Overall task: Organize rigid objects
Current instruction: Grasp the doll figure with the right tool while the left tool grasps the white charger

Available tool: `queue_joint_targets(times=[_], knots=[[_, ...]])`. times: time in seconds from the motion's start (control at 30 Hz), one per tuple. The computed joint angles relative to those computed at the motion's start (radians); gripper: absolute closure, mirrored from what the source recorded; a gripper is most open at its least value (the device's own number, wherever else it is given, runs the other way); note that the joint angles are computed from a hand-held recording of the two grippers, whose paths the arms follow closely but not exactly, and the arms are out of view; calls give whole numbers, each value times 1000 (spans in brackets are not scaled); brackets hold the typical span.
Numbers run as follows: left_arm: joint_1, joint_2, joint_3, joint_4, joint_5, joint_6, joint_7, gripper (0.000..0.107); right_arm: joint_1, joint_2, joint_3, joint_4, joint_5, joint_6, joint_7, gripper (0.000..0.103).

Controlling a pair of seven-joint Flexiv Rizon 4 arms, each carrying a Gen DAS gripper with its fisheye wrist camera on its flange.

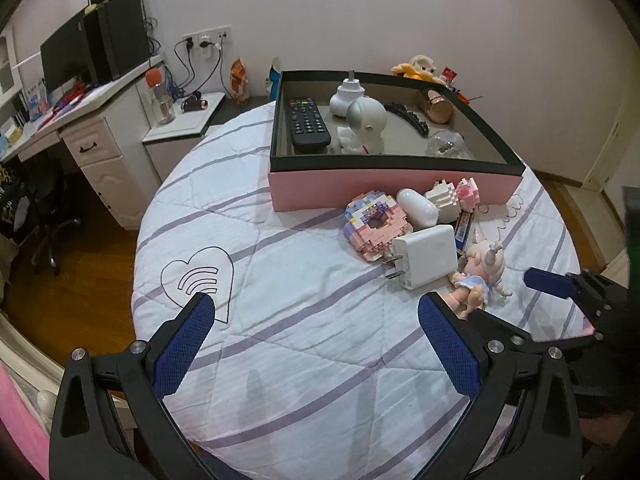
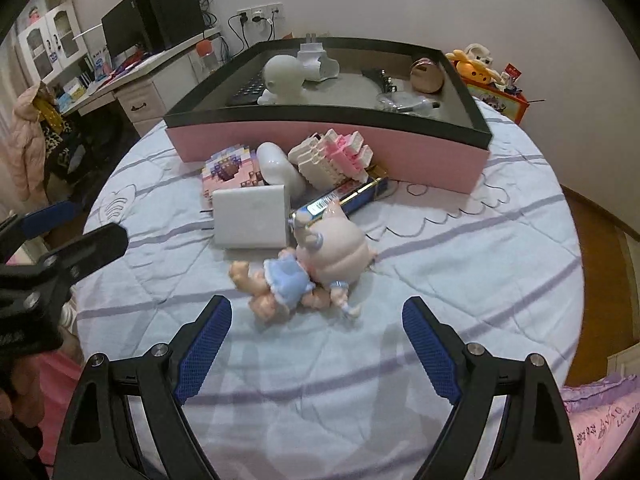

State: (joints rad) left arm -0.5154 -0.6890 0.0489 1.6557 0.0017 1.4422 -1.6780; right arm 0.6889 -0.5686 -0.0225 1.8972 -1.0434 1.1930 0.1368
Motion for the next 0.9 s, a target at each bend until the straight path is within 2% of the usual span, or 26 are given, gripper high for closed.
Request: queue_joint_targets(times=[0.17, 0.23, 0.27, 0.33, 0.37, 0.43, 0.53, 0.63, 0.9], knots=[[8, -13, -12, -12, -9, -13, 2, 4, -8, -49, 0, -48, 33, 1, -64, 14], [11, -19, -16, -19, -12, -19, 2, 4, -2, -62, -26, -48, 13, 42, -53, 15], [12, -21, -19, -23, -14, -23, 4, 4, 5, -62, -43, -42, -6, 62, -36, 18], [10, -26, -17, -31, -14, -31, 3, 4, 13, -53, -65, -29, -34, 82, -8, 32], [11, -28, -20, -35, -15, -34, 4, 4, 12, -46, -70, -20, -47, 95, 3, 35], [17, -34, -36, -43, -20, -39, 10, 4, 5, -34, -85, 5, -80, 136, 38, 35], [16, -44, -56, -59, -23, -43, 30, 4, 6, 0, -104, 49, -149, 144, 124, 35], [-6, -67, -56, -99, -21, -66, 38, 4, -22, 24, -85, 75, -199, 130, 171, 34], [-93, -160, 24, -259, 12, -152, -52, 4, -117, 51, -22, 117, -300, 120, 264, 34]])
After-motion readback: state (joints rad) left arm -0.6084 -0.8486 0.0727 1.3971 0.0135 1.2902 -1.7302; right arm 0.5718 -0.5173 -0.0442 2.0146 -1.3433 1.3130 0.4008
